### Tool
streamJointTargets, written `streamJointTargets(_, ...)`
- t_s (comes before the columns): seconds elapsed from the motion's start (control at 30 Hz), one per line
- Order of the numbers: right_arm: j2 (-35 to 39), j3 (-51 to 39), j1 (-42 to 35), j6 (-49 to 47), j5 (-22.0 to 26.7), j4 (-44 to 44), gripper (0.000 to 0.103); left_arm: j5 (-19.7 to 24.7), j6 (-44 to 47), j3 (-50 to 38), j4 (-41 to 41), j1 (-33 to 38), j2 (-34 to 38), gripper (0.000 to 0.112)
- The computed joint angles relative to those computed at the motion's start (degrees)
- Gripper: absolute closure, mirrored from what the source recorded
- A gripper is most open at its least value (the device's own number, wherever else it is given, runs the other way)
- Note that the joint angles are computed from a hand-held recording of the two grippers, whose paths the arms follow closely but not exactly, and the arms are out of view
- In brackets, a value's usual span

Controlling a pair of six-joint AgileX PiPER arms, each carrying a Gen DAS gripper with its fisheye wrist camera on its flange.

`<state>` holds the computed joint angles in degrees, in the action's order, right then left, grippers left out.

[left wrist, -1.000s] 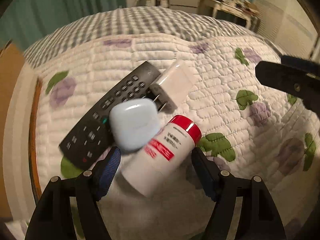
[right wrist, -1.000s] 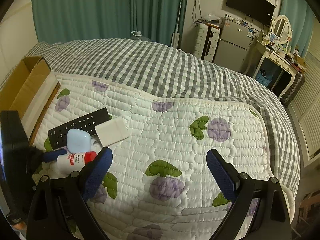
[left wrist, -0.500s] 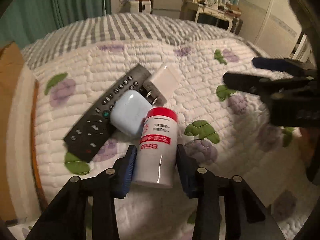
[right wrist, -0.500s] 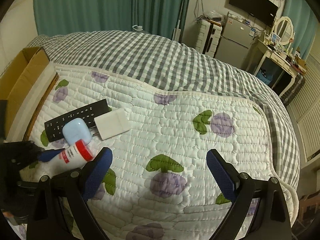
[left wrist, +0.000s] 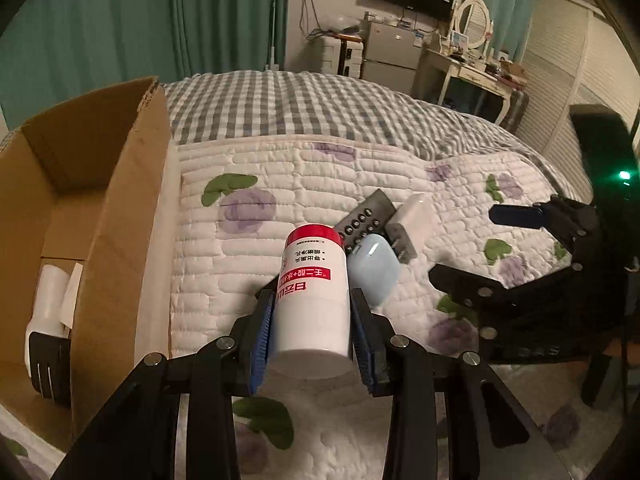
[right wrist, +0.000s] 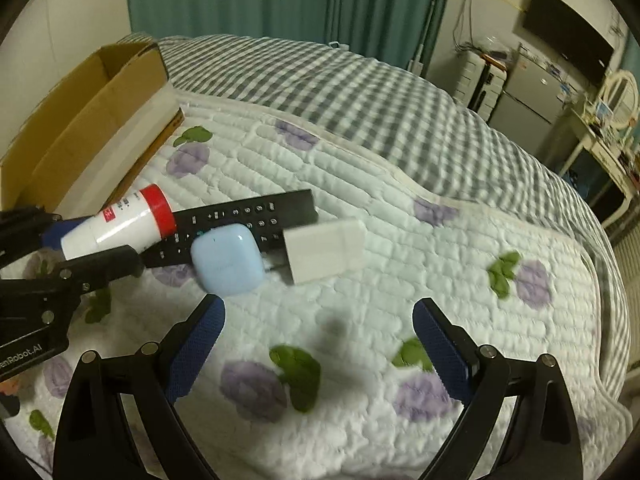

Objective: Organize rigid objects
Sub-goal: 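Grasp the white flat charger with the right gripper while the left gripper holds the bottle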

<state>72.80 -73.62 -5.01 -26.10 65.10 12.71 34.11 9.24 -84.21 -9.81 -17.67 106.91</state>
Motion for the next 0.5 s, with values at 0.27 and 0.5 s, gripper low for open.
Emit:
streamJointTargets(0.27,7.1,-2.3,2.6,4.0,-5.8,-3.5,0.008,-1.3,-2.6,-1.9,2.2,0.2,1.7,0.076)
streamJointTargets(0.5,11.8,-4.7,1.7,1.0,-4.5,1.0,0.033,-0.9,-0.2,-2.6,-0.2,0.6,2.3,0.076)
